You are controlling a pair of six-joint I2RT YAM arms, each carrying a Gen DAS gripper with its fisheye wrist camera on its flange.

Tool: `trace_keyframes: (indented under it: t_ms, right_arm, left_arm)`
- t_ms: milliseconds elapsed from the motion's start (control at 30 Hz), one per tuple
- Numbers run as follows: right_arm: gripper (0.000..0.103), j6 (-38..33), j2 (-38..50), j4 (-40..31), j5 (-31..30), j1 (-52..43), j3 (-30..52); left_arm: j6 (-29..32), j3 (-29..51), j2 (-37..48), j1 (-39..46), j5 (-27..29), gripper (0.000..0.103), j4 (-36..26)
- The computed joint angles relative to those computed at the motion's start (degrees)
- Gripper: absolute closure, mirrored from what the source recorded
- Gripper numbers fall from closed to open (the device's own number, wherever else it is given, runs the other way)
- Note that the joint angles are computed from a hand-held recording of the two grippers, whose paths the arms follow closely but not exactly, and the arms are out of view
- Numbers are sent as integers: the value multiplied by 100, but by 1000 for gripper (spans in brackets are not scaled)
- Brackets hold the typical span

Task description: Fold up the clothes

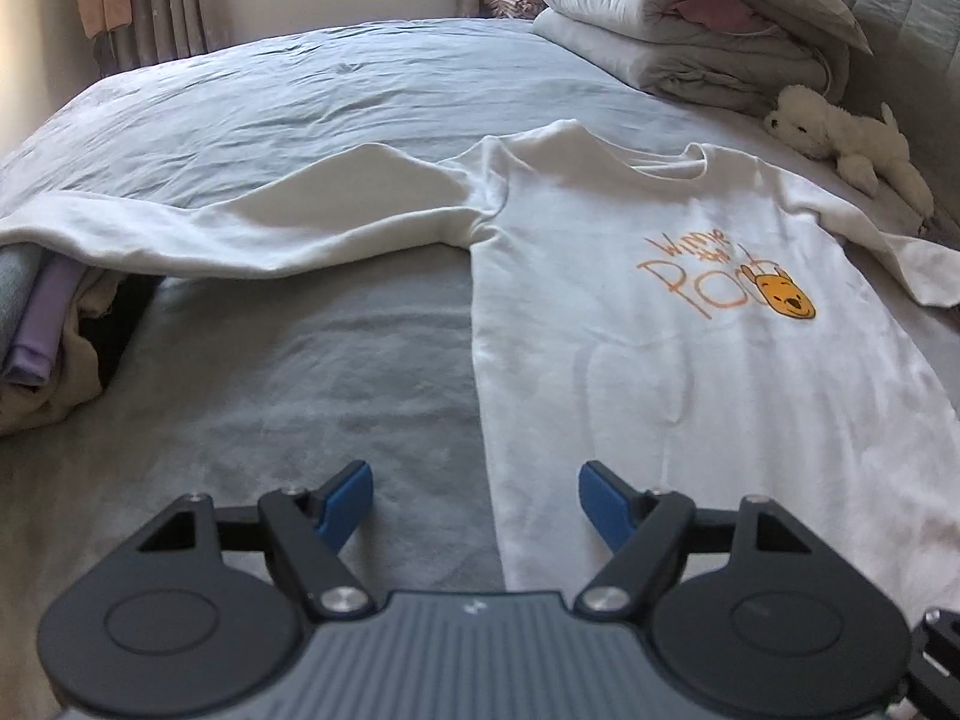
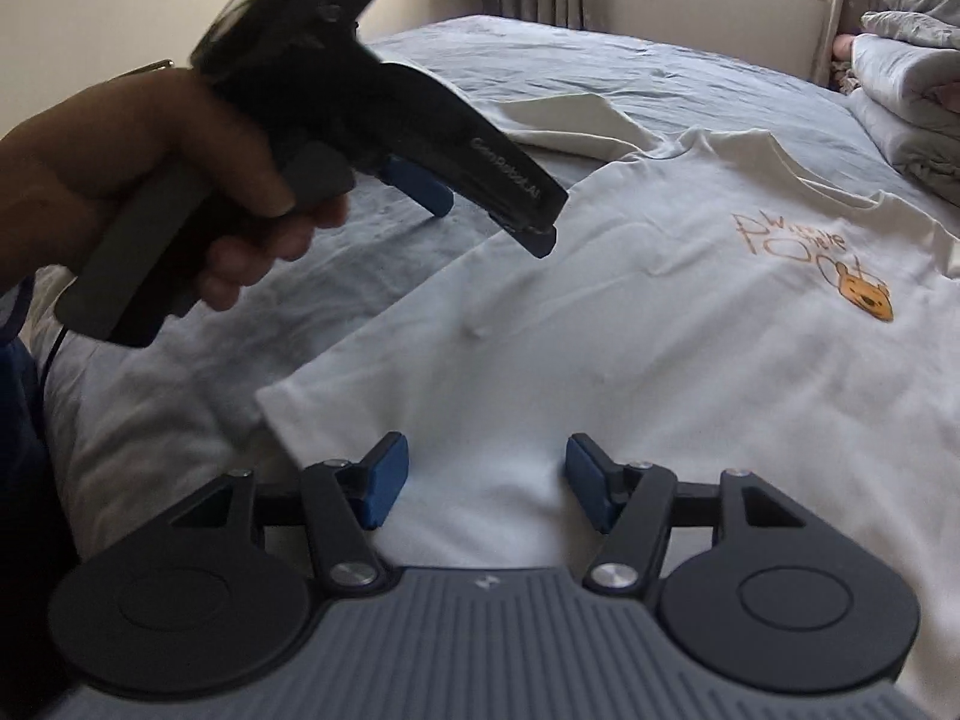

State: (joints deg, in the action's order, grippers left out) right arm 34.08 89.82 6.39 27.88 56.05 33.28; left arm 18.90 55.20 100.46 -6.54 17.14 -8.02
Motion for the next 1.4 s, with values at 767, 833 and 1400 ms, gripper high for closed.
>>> trace_keyframes:
  t_ms: [767, 833, 1400]
  right_arm:
    - [46, -734, -1125, -1120, -983, -2462, -54]
    - [46, -811, -1170, -892, -1381, -2797, -353]
    - [47, -3578, -4479, -1586, 2277, -4956, -2273]
  left_arm:
    - [434, -524, -235, -203, 275, 23, 320]
    - [564, -640, -280, -236, 262, 22, 403]
    - [685, -529, -96, -156, 215, 17, 492]
